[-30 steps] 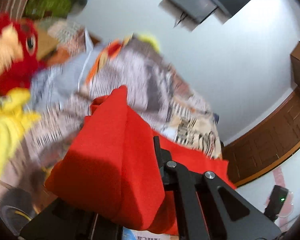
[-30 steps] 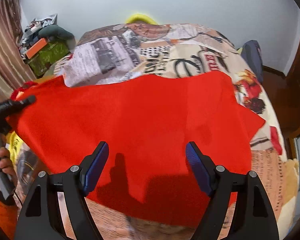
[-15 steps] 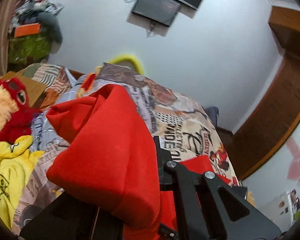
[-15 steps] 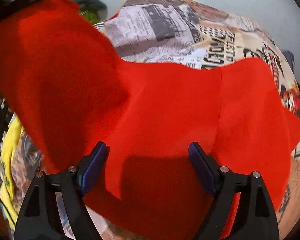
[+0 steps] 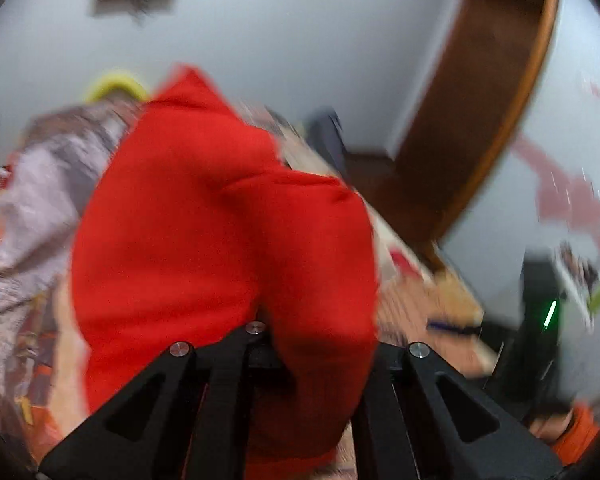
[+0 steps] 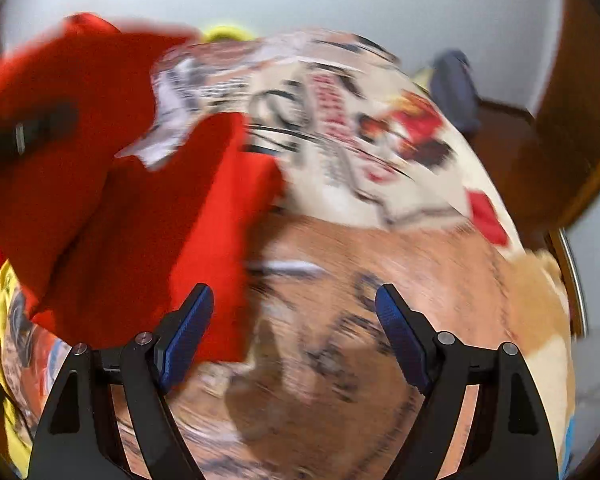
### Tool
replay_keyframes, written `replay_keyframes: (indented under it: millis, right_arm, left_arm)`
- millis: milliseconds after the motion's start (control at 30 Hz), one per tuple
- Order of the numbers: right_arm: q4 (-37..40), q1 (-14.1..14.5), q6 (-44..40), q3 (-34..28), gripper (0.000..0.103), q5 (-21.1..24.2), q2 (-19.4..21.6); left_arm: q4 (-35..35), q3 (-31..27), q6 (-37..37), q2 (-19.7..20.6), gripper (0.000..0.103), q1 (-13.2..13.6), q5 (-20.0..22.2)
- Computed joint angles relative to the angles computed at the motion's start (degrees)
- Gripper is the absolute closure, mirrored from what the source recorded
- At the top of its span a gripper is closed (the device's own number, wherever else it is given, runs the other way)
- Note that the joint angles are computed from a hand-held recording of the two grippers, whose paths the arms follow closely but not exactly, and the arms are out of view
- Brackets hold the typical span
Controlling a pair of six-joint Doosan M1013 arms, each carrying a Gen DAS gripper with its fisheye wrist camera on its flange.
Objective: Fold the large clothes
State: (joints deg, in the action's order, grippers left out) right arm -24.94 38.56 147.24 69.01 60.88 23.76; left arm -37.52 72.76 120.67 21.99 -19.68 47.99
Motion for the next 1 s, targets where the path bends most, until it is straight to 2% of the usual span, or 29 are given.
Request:
replay_keyframes:
  millis: [67, 133, 233, 300, 333, 367, 433, 600, 733, 867, 1000]
  right_arm:
    - [-0.16, -0.39, 2.05, 1.85, 0.023, 0.26, -1.21]
    - [-0.51, -0.44, 3.48, 3.44, 0.023, 0.11, -2.3]
    - [-0.94, -0.33, 4.51, 4.32, 0.023, -0.59, -3.08]
    - [-1.55, 0.0, 4.64, 4.75, 0.023, -1.04, -3.66]
    - [-1.97, 0.15, 4.53, 4.67, 0.023, -1.26, -3.72]
    - [-2.37, 0.29, 4.37, 4.57, 0.023, -1.46, -3.76]
    - [-3.21, 0.77, 4.24, 4.39, 0.023, -1.74, -3.95]
    - [-4.94, 1.51, 4.22, 3.29, 0.023, -3.47, -3.94]
    - [-5.8, 2.1, 3.95, 2.07, 0.023, -5.57, -3.75]
    - [-5.52, 2.42, 1.69, -0.51, 0.022, -7.08, -2.27]
    - [-2.26, 2.19, -2.02, -3.59, 0.022, -8.57, -0.04]
  left_arm:
    - [2.05, -0.98, -0.65, 1.93, 0.1, -0.69, 6.51]
    - [4.68, -1.86, -3.49, 3.44, 0.1, -0.99, 10.56]
    - [5.56, -2.02, -5.1, 4.65, 0.1, -0.81, 13.68]
    - [4.54, -1.5, -4.13, 4.21, 0.098, -0.58, 13.93]
    - [4.37, -1.15, -3.23, 3.76, 0.09, -0.5, 14.11]
    - [4.48, -1.32, -2.42, 3.45, 0.077, -0.46, 14.75]
    - [5.09, -0.88, -1.73, 2.38, 0.065, -0.69, 15.08]
    - [6.47, 2.31, 1.85, -2.01, 0.065, -0.95, 10.04]
    - [7.04, 4.79, 3.87, -5.45, 0.057, 0.11, 3.48]
    - [11.23, 4.47, 0.29, -6.05, 0.051, 1.41, -0.63]
    - [17.04, 3.05, -5.32, -4.56, 0.05, 2.73, -1.71]
